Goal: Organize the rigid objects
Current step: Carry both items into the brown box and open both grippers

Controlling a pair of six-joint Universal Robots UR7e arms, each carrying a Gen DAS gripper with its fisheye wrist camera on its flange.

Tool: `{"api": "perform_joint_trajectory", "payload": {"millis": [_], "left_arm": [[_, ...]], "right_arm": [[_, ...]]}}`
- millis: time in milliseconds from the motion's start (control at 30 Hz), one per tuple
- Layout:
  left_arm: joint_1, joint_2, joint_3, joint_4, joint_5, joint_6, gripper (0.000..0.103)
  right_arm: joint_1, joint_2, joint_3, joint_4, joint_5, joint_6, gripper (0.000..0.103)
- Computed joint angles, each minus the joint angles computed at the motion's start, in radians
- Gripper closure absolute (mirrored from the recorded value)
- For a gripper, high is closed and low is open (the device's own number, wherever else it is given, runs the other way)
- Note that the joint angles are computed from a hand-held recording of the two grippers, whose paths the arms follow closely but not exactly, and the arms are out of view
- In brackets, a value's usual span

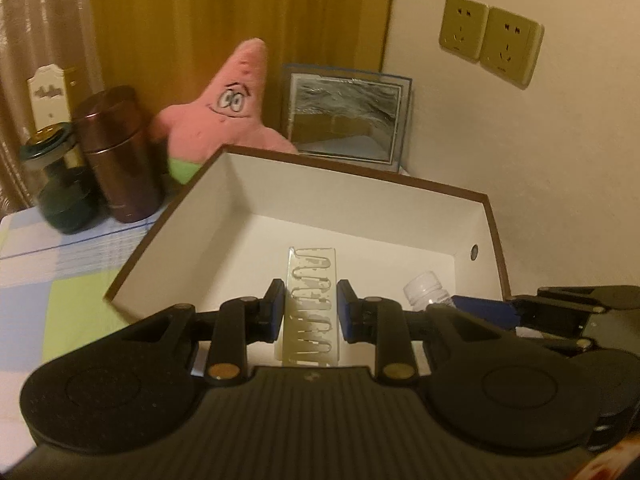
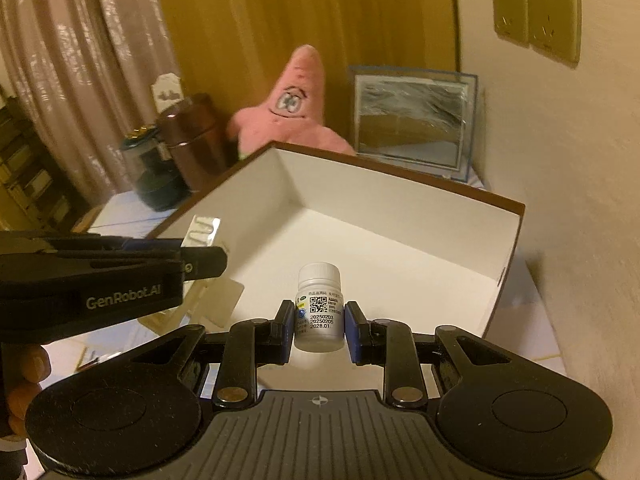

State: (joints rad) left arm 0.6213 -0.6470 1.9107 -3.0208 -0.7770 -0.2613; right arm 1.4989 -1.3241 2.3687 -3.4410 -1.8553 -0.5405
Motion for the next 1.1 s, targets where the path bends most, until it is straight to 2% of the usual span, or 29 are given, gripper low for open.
{"api": "perform_joint_trajectory", "payload": {"millis": [300,600,633,733,867,933,1100], "left_arm": [[0.071,0.073,-0.12,0.098,-0.039,0.023,0.078],[0.116,0.099,-0.163,0.142,-0.064,0.023,0.078],[0.118,0.1,-0.163,0.138,-0.066,0.025,0.077],[0.118,0.099,-0.165,0.136,-0.058,0.034,0.063],[0.116,0.085,-0.152,0.134,-0.053,0.038,0.06],[0.112,0.072,-0.137,0.129,-0.053,0.031,0.06],[0.099,0.029,-0.083,0.122,-0.047,-0.01,0.055]], "right_arm": [[-0.027,0.08,-0.09,0.075,-0.09,0.029,0.076],[-0.04,0.125,-0.126,0.094,-0.11,0.026,0.076],[-0.039,0.13,-0.13,0.091,-0.112,0.028,0.076],[-0.035,0.141,-0.139,0.084,-0.129,0.022,0.075],[-0.047,0.118,-0.122,0.086,-0.083,0.034,0.05],[-0.049,0.105,-0.107,0.079,-0.065,0.029,0.046],[-0.056,0.067,-0.073,0.083,-0.022,0.034,0.044]]}}
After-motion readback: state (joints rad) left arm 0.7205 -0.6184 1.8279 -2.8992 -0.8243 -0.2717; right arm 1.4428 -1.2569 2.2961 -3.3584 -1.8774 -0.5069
